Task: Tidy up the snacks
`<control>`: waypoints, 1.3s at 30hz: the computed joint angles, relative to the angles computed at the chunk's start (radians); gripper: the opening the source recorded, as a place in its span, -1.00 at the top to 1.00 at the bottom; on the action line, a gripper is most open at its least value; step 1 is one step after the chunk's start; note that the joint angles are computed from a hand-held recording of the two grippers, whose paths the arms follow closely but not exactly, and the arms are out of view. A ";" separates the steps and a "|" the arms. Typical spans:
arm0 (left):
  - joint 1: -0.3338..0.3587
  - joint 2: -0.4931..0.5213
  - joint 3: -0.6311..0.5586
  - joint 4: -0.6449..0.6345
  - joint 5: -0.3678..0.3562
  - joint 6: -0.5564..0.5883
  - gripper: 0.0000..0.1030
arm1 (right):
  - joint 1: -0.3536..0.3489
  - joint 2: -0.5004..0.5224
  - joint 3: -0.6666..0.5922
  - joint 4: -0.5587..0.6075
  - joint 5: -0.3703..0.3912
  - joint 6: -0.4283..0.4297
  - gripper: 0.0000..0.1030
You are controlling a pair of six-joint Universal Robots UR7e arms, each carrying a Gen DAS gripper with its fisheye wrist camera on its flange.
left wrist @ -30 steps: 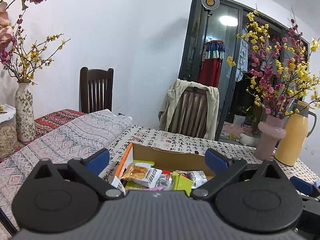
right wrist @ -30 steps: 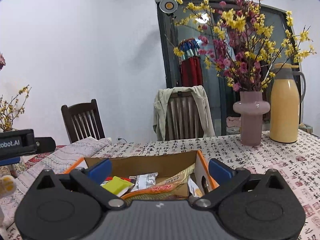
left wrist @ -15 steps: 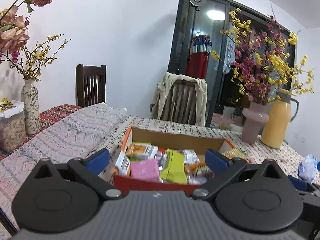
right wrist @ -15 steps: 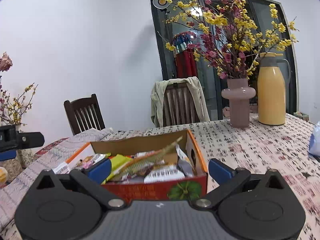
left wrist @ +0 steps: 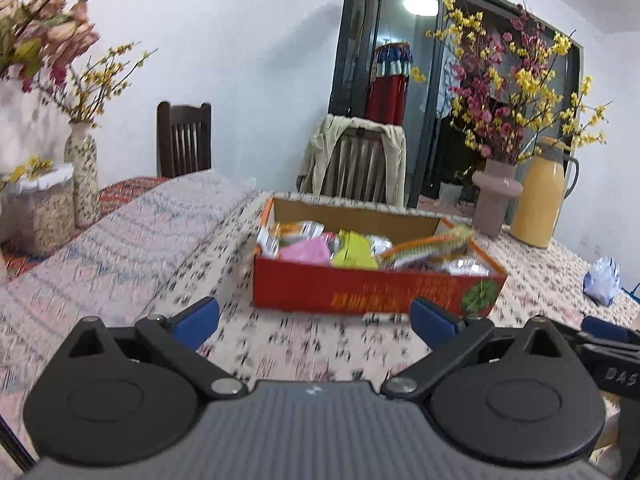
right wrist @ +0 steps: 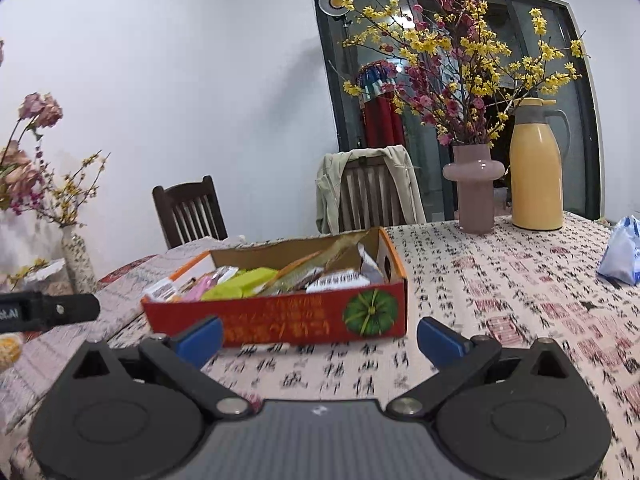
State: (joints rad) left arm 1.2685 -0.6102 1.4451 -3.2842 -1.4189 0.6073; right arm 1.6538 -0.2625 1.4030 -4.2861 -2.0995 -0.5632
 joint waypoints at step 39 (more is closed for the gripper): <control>0.047 -0.036 0.100 0.013 0.020 0.041 -1.00 | -0.009 0.009 0.129 -0.015 -0.064 0.066 -1.00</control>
